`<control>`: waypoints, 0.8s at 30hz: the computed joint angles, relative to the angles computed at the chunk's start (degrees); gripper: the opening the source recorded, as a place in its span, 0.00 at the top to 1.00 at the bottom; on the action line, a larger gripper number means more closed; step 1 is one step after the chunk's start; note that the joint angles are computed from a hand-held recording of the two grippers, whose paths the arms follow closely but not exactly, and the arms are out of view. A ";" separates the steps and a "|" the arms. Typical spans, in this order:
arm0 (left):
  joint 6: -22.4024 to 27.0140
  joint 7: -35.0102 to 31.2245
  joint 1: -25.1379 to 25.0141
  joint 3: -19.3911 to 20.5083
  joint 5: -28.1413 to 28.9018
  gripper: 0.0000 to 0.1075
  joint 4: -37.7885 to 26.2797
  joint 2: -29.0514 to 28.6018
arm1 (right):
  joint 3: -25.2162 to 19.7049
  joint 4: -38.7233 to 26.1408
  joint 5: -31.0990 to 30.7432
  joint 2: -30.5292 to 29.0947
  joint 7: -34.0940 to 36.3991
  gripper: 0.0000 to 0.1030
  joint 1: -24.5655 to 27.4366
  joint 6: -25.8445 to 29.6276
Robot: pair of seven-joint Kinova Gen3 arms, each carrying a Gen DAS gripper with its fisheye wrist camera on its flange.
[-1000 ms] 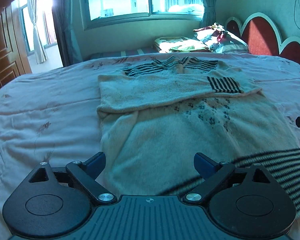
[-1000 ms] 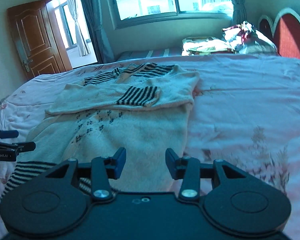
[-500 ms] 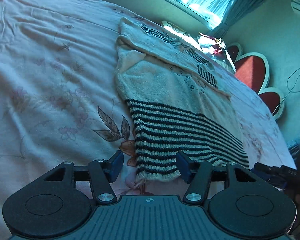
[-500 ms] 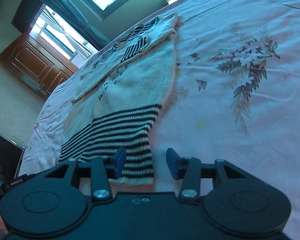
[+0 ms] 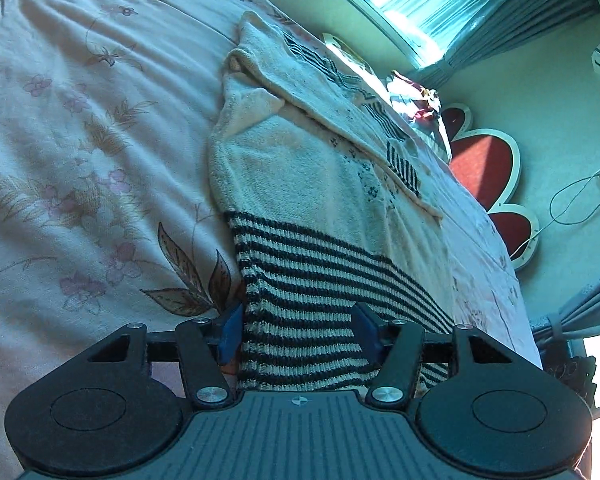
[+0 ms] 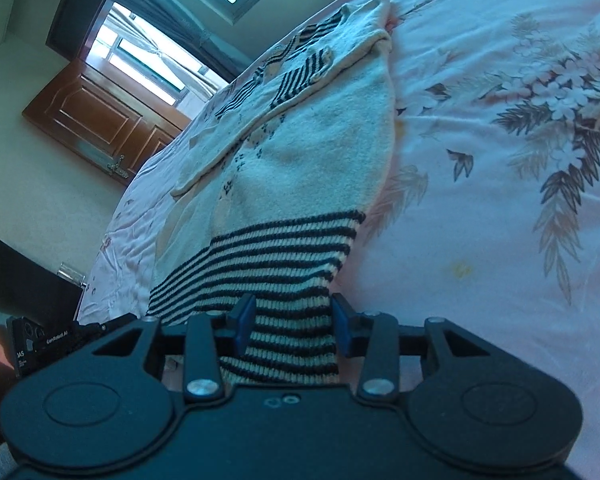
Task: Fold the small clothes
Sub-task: 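Grasp the striped hem with both grippers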
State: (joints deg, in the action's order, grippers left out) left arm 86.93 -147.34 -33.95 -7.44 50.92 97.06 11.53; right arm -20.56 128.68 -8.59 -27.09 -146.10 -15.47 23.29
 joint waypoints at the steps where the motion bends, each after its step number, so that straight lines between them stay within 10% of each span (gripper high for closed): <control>1: -0.80 -0.58 -0.03 0.43 -0.44 0.58 0.47 -0.70 | 0.43 0.02 -0.16 0.11 0.57 0.62 -1.05 -0.07; 3: -0.88 0.19 1.92 0.00 -2.77 0.91 -0.19 -0.43 | -1.32 -0.87 0.72 0.84 0.48 0.68 -0.35 0.95; 7: -3.97 -2.50 2.22 0.07 -2.63 0.92 2.19 -2.83 | -8.14 -3.25 4.81 -0.14 -4.55 0.94 6.34 5.73; 24: -5.62 -8.62 0.87 -2.35 -2.52 0.92 3.64 -4.26 | -10.73 -4.73 9.00 -1.40 -7.75 0.94 7.90 11.40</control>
